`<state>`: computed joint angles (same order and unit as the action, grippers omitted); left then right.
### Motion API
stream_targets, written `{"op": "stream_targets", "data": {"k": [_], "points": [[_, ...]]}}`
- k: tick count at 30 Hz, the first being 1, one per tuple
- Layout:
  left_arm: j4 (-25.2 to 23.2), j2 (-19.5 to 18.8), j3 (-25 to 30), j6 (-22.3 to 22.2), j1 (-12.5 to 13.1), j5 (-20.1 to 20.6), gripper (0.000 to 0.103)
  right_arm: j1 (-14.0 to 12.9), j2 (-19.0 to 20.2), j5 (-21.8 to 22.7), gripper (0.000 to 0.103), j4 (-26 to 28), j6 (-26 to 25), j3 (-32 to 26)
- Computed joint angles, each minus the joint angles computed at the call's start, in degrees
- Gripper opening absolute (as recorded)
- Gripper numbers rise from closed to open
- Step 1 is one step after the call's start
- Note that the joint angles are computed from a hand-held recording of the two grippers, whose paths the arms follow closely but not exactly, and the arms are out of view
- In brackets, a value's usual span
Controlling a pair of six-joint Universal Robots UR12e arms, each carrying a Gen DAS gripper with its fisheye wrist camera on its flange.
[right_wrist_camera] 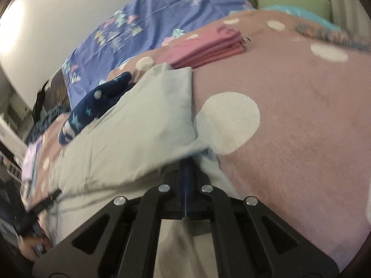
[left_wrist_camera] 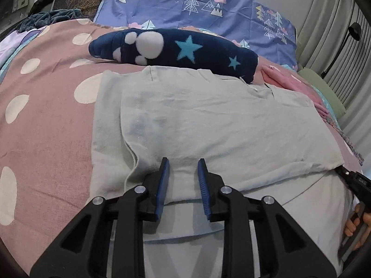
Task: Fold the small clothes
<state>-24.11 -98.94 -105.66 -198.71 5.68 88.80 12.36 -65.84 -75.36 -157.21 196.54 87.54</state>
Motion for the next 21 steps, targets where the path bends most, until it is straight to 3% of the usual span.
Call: {"op": "stream_targets", "data": {"k": [1,6,8,10,11,14,16,18,21], "points": [[-0.2,0.1,0.0,0.2,-0.1,0.3,0.028,0.0,-0.3,0.4,0.007,0.0,-0.8,0.3],[-0.8,-0.2,0.4,1.3,-1.0,1.9,0.032,0.4,-0.5,8.0,0.007,2.0,-8.4,-0.2],[-1.1,-0.8,1.1,1.8,-1.5,3.1,0.033,1.6,0.1,6.0,0.017,5.9,-13.5,-1.9],[-1.3,-1.2,1.5,2.1,-1.9,3.9,0.034,2.0,1.0,2.9,0.001,9.7,-12.9,-3.4],[-1.3,-1.2,1.6,2.3,-1.9,4.1,0.034,1.5,1.0,3.9,0.001,10.3,-11.1,-3.5],[-1.0,-1.3,1.5,1.9,-1.7,3.2,0.035,-0.1,0.1,9.0,0.012,8.9,-9.9,-3.3],[-0.5,-1.2,1.3,2.0,-1.4,2.0,0.04,-1.3,0.0,11.3,0.033,4.6,-10.4,-3.8],[-0.4,-1.3,1.3,2.4,-1.6,2.0,0.043,-2.1,1.2,9.4,0.044,2.7,-9.4,-6.4],[-1.3,-1.6,1.9,3.6,-2.2,3.9,0.045,-3.6,6.3,8.9,0.044,10.4,-6.4,-15.2]]}}
